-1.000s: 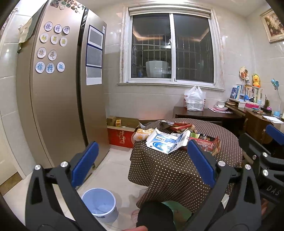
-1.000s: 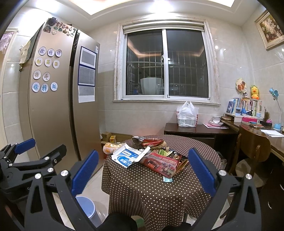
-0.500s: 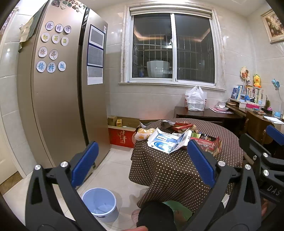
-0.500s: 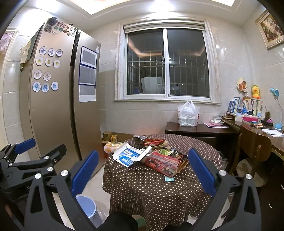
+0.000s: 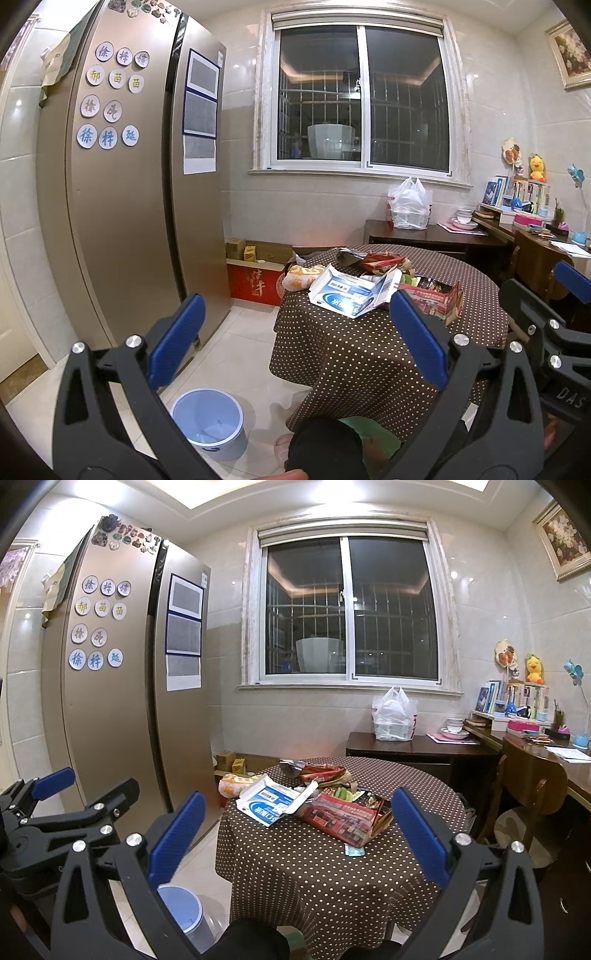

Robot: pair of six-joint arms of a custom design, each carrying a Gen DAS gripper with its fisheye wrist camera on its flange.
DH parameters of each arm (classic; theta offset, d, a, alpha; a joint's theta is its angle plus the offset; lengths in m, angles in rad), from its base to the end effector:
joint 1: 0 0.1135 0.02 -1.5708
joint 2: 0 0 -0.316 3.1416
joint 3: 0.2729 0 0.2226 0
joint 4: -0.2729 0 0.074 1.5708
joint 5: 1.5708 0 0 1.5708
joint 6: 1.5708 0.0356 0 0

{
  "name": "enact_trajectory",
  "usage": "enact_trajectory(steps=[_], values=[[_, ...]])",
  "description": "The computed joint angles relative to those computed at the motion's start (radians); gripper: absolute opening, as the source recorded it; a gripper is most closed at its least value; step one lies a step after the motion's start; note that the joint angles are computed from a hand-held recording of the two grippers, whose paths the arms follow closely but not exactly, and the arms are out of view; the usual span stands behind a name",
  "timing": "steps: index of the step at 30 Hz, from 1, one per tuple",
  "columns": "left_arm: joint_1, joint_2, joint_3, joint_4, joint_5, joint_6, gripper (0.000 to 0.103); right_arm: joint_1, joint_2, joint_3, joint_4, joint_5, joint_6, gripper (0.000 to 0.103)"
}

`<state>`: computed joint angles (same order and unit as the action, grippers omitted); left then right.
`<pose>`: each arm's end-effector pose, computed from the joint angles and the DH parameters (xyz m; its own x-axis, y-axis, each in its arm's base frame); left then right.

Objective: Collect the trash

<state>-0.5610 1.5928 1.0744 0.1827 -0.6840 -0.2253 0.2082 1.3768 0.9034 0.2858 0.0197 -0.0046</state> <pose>0.2988 -0.1612 0.3419 -0.2511 -0.0467 -0.9668 -0.1528 0.9882 -0.0080 0.2789 0.0582 0.3588 -0.1816 -0.0431 -0.9824 -0.1885 0.9820 -0.0082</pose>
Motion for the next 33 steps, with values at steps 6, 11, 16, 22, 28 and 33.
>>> enact_trajectory(steps=[6,11,16,22,28,33], values=[[0.006,0.0,0.001,-0.002,0.004,0.001,0.098,0.004,0.002,0.0,0.002,0.0,0.003,0.099],[0.009,-0.002,-0.003,0.001,0.007,0.003,0.098,0.004,0.009,0.008,-0.001,-0.006,0.0,0.099],[0.017,0.003,0.0,-0.004,0.016,0.002,0.098,0.001,0.011,0.009,-0.004,-0.01,0.003,0.099],[0.023,0.012,0.011,-0.018,0.019,0.001,0.098,-0.011,0.022,0.018,-0.017,-0.022,0.012,0.099],[0.024,0.038,0.025,-0.03,0.01,0.004,0.098,-0.038,0.049,0.034,-0.034,-0.06,0.011,0.099],[0.045,0.098,0.08,-0.06,0.054,0.002,0.098,-0.058,0.1,0.054,-0.025,-0.035,-0.007,0.099]])
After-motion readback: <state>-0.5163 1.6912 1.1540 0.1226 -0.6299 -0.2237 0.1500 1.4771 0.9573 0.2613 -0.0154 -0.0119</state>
